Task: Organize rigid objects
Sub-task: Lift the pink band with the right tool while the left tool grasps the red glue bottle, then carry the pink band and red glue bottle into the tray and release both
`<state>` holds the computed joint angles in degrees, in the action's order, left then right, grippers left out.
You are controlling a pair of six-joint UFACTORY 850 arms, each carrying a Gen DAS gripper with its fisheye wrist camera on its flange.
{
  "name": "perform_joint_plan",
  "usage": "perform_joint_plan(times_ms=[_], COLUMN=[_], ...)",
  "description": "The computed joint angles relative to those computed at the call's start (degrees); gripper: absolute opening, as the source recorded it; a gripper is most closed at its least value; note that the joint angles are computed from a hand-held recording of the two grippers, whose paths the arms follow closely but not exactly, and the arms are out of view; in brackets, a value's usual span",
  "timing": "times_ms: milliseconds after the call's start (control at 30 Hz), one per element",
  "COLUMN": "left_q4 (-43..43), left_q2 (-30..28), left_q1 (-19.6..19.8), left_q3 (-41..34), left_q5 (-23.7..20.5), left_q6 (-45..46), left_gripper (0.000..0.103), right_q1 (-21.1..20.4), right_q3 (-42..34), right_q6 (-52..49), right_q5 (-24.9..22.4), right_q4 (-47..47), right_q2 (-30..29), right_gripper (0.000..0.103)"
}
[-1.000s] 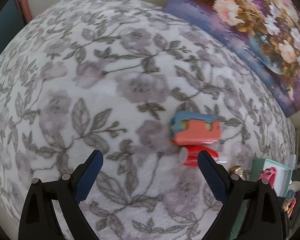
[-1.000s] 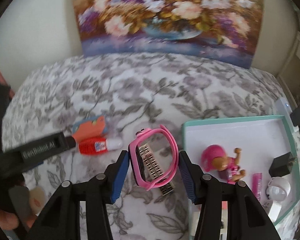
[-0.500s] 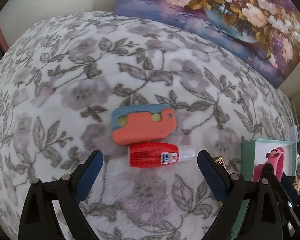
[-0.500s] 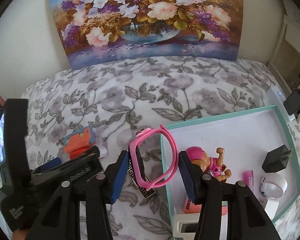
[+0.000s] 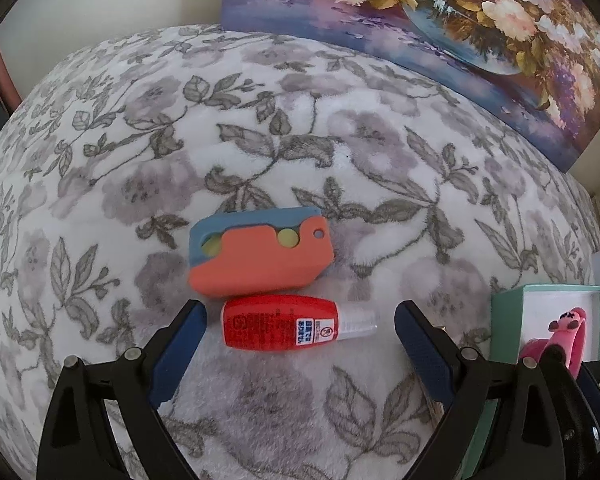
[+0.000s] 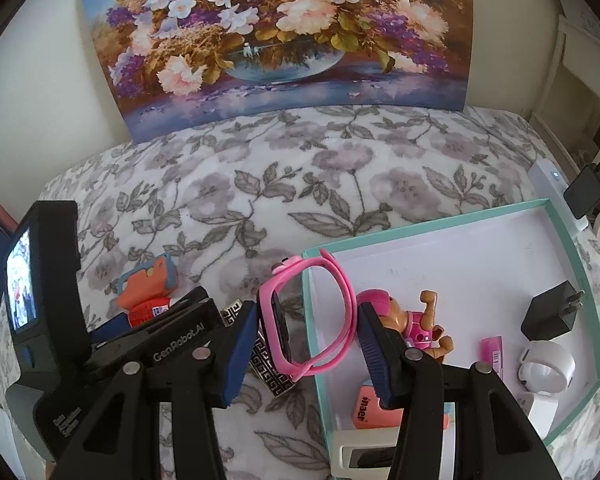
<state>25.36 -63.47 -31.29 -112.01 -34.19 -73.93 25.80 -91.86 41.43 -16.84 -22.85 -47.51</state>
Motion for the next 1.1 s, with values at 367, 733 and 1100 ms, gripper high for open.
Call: perform_joint_plan(times_ms=[367,733,1100], left_q4=[-0.4,5.8,8.7], left_q2=[1.0,5.7,7.4], left_q1=[0.1,-2.0,-5.3], left_q3=[1.4,3.1,1.4], left_q5=[0.2,0.3,-0.4], left_q6=[0.5,-3.3,-3.5], left_gripper=[0.079,0.079,0.079], right_q1=[-0.4,-1.9,-5.7], right_q3=[0.4,4.7,10.3], right_q6=[-0.5,6.6,6.6], right_q5=[0.5,2.8,3.7], right_q4=[1.5,-2.5,1.1], right_q2=[0.4,4.9,9.5], right_gripper=[0.053,0.053,0.053])
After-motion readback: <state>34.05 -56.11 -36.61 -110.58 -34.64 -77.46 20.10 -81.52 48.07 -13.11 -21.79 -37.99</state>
